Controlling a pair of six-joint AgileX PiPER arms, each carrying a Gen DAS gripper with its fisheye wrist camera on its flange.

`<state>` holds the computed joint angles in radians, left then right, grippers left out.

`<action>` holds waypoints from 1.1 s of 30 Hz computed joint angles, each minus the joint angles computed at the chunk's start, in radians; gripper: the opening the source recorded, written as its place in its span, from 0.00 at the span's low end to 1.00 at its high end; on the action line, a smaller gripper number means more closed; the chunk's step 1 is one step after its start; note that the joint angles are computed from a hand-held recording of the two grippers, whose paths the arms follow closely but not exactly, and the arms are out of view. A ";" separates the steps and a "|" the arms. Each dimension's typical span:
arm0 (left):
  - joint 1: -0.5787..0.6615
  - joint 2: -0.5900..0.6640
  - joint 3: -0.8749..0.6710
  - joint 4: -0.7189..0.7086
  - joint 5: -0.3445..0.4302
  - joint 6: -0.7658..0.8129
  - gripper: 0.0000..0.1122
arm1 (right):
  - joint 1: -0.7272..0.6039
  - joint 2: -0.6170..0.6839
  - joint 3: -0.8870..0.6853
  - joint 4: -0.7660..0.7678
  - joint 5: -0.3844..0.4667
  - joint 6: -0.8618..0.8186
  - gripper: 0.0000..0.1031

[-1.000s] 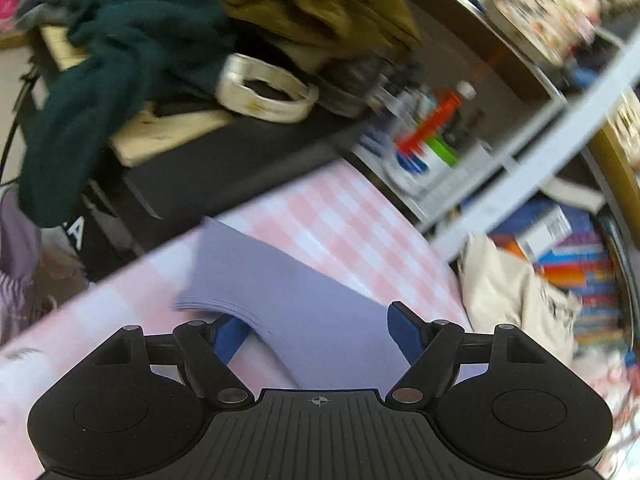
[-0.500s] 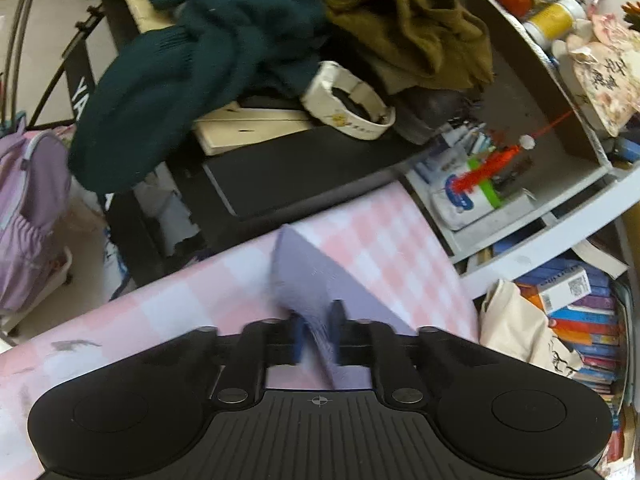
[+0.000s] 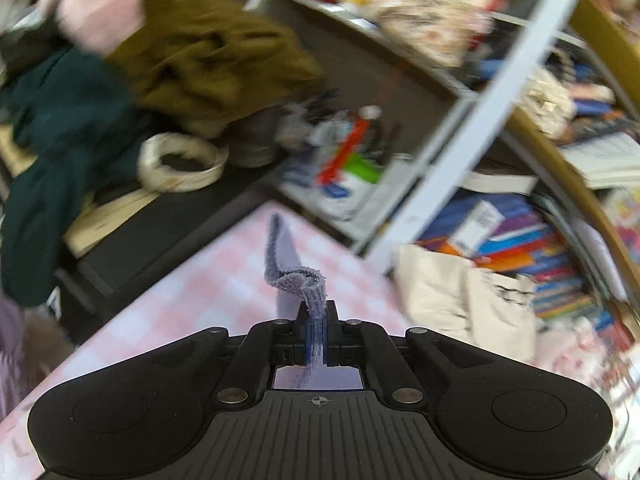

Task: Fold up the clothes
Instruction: 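Fold the lavender sleeve across the sweater body with the left tool, then release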

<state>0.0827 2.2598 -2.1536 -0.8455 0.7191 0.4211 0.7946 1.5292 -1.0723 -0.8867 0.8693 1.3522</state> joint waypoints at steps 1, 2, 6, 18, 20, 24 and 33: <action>-0.012 -0.014 0.005 -0.004 -0.002 0.011 0.03 | -0.004 -0.010 0.011 -0.002 -0.005 -0.001 0.92; -0.025 -0.030 0.013 -0.005 -0.005 0.020 0.03 | -0.009 -0.021 0.023 -0.004 -0.012 -0.002 0.92; -0.089 -0.095 0.058 0.010 -0.024 0.027 0.03 | -0.039 -0.076 0.082 -0.011 -0.053 -0.018 0.92; -0.336 -0.190 0.084 0.281 -0.079 -0.206 0.03 | -0.268 -0.289 0.265 0.124 -0.259 -0.265 0.92; -0.379 -0.181 0.056 0.355 -0.071 -0.278 0.03 | -0.322 -0.328 0.298 0.175 -0.301 -0.338 0.92; -0.462 -0.142 -0.025 0.488 -0.046 -0.415 0.03 | -0.433 -0.398 0.354 0.314 -0.378 -0.526 0.92; -0.626 0.023 -0.316 0.700 0.069 -0.661 0.03 | -0.730 -0.505 0.433 0.895 -0.448 -1.226 0.92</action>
